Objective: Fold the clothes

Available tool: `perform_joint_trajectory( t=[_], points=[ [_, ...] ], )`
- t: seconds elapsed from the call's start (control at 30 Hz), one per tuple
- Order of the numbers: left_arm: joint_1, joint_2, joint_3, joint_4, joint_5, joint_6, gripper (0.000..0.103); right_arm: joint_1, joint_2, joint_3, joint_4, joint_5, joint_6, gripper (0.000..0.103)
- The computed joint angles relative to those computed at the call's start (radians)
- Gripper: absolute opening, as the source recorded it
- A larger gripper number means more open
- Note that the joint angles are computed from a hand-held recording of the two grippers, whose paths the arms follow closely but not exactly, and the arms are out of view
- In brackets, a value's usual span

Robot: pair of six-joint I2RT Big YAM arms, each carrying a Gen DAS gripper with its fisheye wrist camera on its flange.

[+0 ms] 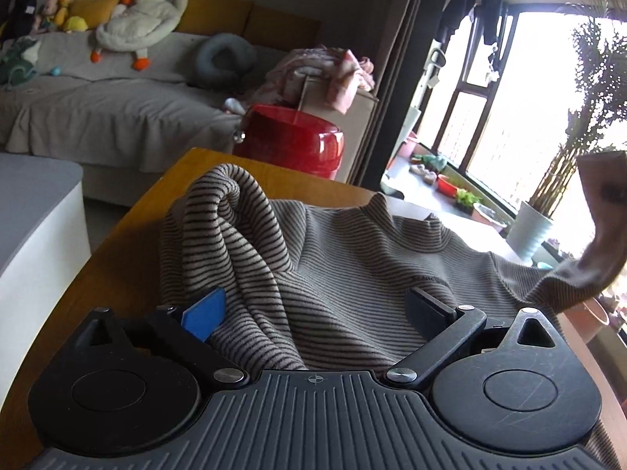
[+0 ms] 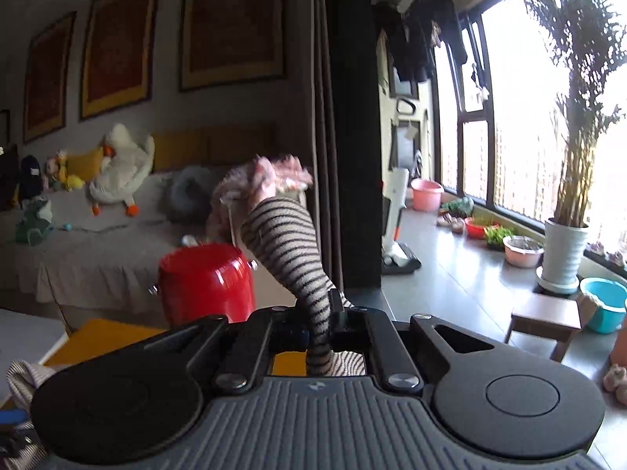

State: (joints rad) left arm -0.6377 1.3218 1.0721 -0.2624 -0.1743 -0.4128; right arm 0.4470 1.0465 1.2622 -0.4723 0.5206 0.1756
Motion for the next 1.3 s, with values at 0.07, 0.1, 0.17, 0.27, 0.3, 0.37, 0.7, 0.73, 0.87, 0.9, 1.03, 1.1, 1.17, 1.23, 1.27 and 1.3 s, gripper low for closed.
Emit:
perform_joint_trajectory(
  t=[0.07, 0.1, 0.17, 0.27, 0.3, 0.37, 0.7, 0.73, 0.87, 0.9, 1.03, 1.1, 1.17, 1.23, 1.27, 1.3],
  points=[
    [-0.006, -0.002, -0.005, 0.016, -0.004, 0.011, 0.102, 0.049, 0.018, 0.045, 0.047, -0.015, -0.065, 0.008],
    [-0.006, -0.003, -0.007, 0.021, -0.003, 0.011, 0.103, 0.068, 0.04, 0.069, 0.054, -0.04, -0.081, 0.008],
    [-0.005, -0.005, -0.012, 0.03, 0.0, 0.01, 0.103, 0.103, 0.092, 0.105, 0.048, -0.087, -0.098, 0.008],
    [-0.001, -0.009, -0.017, 0.037, 0.011, -0.004, 0.103, 0.14, 0.182, 0.147, 0.035, -0.134, -0.108, 0.008],
    [-0.001, -0.01, -0.019, 0.038, 0.014, -0.009, 0.103, 0.148, 0.22, 0.165, 0.023, -0.148, -0.102, 0.008],
    [0.001, -0.012, -0.022, 0.043, 0.017, -0.012, 0.103, 0.161, 0.283, 0.189, -0.002, -0.163, -0.094, 0.008],
    [0.009, -0.017, -0.033, 0.056, 0.038, -0.029, 0.103, 0.194, 0.45, 0.224, -0.111, -0.266, -0.025, 0.039],
    [0.009, -0.018, -0.034, 0.056, 0.038, -0.029, 0.103, 0.197, 0.451, 0.221, -0.12, -0.286, -0.041, 0.047],
    [0.017, -0.016, -0.033, 0.047, 0.062, -0.039, 0.103, 0.195, 0.398, 0.176, -0.131, -0.348, -0.053, 0.054],
    [0.019, -0.016, -0.032, 0.045, 0.067, -0.042, 0.103, 0.19, 0.37, 0.156, -0.124, -0.35, -0.036, 0.054],
    [0.026, -0.012, -0.028, 0.039, 0.086, -0.051, 0.103, 0.127, 0.263, 0.066, -0.081, -0.374, 0.131, 0.057],
    [0.027, -0.011, -0.028, 0.041, 0.087, -0.054, 0.103, 0.09, 0.227, 0.016, -0.044, -0.369, 0.206, 0.057],
    [0.027, -0.012, -0.032, 0.045, 0.088, -0.057, 0.103, 0.064, 0.215, -0.026, -0.032, -0.336, 0.254, 0.057],
    [0.028, -0.011, -0.032, 0.046, 0.089, -0.06, 0.103, 0.035, 0.219, -0.058, -0.053, -0.344, 0.301, 0.057],
    [0.027, -0.007, -0.026, 0.04, 0.087, -0.061, 0.103, 0.025, 0.217, -0.078, -0.051, -0.349, 0.304, 0.056],
    [0.027, -0.002, -0.02, 0.034, 0.085, -0.062, 0.103, 0.016, 0.214, -0.099, -0.046, -0.352, 0.302, 0.05]
  ],
)
